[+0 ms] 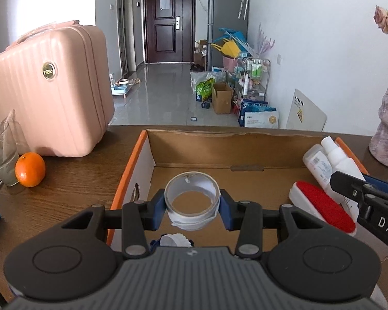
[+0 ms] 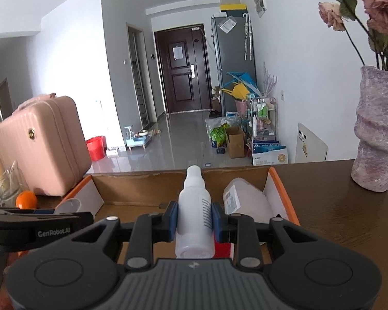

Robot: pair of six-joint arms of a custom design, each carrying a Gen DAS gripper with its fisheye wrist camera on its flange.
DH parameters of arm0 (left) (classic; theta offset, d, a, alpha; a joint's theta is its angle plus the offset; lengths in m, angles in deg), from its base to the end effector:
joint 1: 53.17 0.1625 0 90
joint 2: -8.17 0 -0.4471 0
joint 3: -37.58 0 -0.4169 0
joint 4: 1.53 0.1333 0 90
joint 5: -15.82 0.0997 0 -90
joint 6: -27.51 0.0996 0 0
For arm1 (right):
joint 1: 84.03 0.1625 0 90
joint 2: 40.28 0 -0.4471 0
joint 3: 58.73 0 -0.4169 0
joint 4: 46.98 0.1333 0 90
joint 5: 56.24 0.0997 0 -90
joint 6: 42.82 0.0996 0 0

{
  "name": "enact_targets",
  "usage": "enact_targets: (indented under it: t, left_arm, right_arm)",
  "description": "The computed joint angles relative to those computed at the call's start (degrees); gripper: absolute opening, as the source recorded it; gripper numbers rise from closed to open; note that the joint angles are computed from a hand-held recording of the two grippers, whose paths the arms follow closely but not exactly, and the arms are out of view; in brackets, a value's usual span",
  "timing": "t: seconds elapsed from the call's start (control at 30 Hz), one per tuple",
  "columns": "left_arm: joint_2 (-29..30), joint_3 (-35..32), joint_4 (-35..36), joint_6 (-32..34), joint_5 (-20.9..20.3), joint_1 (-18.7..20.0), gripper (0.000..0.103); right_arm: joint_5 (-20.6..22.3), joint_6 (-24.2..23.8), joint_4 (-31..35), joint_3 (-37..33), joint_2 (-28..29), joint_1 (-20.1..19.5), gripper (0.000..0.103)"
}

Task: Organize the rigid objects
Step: 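Drop the tape roll into the box with the left gripper while the right holds the bottle, then open the right gripper to release the white dropper bottle into the box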

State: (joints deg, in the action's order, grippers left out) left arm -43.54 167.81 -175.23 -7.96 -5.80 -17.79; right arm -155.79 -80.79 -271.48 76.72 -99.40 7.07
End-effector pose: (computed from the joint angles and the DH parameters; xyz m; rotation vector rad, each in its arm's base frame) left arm -0.2464 -0.4520 0.0773 0.2884 2.1012 -1.0869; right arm 0.1257 -0.4617 0.1740 0.6991 -2.3047 1.2060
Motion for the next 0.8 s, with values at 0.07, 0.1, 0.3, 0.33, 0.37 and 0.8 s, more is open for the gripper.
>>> enact_targets:
  t: [0.07, 0.1, 0.3, 0.33, 0.37, 0.8]
  left_arm:
    - [0.2, -0.1, 0.3, 0.1, -0.2, 0.3, 0.044]
    - [0.2, 0.0, 0.1, 0.2, -0.4, 0.4, 0.044]
    - [0.5, 1.0, -3.6, 1.0, 1.4, -0.3, 0.079]
    - [0.8, 1.1, -4.7, 1.5, 1.9, -0.4, 0.080]
    - [0.7, 1.2, -5.0, 1.6, 1.8, -0.4, 0.084]
    - [-0.2, 1.9, -2.7, -2.5, 4.4, -0.8, 0.103]
  right_arm:
    - [-0.2, -0.1, 0.6, 0.0, 0.0, -0.1, 0.026]
    - [-0.4, -0.2, 0.8, 0.0, 0.0, 0.0, 0.026]
    - [-3.1, 0.7, 1.7, -0.3, -0.3, 0.7, 0.035]
    - [-3.1, 0.9, 1.7, -0.2, -0.6, 0.6, 0.044]
    - [-2.9, 0.9, 1.3, -0.1, -0.7, 0.5, 0.050]
    - [-0.9, 0.9, -3.6, 0.7, -0.5, -0.2, 0.103]
